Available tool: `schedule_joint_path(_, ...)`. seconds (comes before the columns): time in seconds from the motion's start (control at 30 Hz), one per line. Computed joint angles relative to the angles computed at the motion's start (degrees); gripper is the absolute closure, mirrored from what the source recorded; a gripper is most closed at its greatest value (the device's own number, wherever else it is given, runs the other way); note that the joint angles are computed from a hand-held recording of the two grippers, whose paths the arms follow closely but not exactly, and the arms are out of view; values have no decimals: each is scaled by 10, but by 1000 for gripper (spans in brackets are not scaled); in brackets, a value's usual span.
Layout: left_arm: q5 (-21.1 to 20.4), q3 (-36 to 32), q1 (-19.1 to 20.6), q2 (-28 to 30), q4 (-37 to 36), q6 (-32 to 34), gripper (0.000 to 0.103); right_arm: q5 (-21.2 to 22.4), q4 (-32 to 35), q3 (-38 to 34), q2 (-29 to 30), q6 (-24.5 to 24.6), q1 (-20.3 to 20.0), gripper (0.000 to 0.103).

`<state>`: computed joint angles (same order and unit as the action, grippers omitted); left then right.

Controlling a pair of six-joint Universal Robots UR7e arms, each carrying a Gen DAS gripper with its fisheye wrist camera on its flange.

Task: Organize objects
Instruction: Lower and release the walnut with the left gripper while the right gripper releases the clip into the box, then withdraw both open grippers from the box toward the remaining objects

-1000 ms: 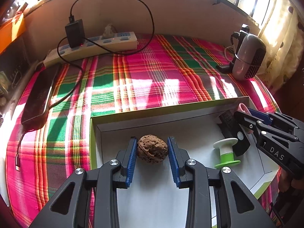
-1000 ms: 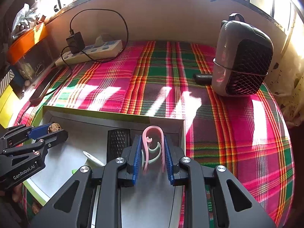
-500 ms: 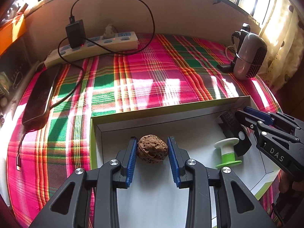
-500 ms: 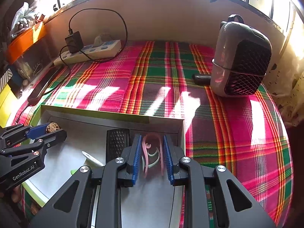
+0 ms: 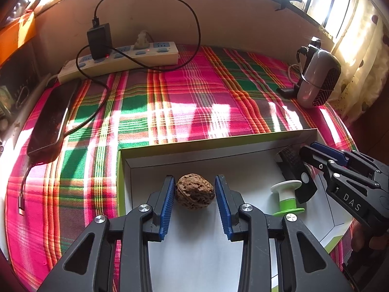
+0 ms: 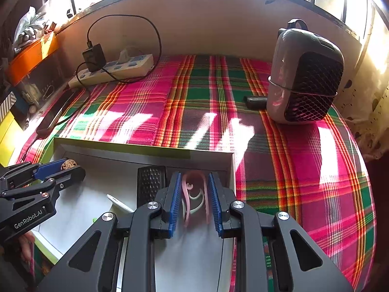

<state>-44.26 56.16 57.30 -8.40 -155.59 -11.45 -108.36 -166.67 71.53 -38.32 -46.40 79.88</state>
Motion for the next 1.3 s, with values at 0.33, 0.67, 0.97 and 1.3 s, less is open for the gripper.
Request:
schedule_joint_path(0.33,-1,28,-6,-12,-39,3,69,10,-19,25,-16,4,0,67)
schedule_joint_path(0.67,12,118,-25,-54,-129,4,69,35,-63,90,-58,4,0,66)
schedule_joint_path(0.97,26,210,-46,-94,-189,-5,69,55,-95,157,-99,2,-5,66)
schedule_joint_path(1.3,34,312,-63,-131,-239,-44,69,82,-122,234,-144,1,-21,66)
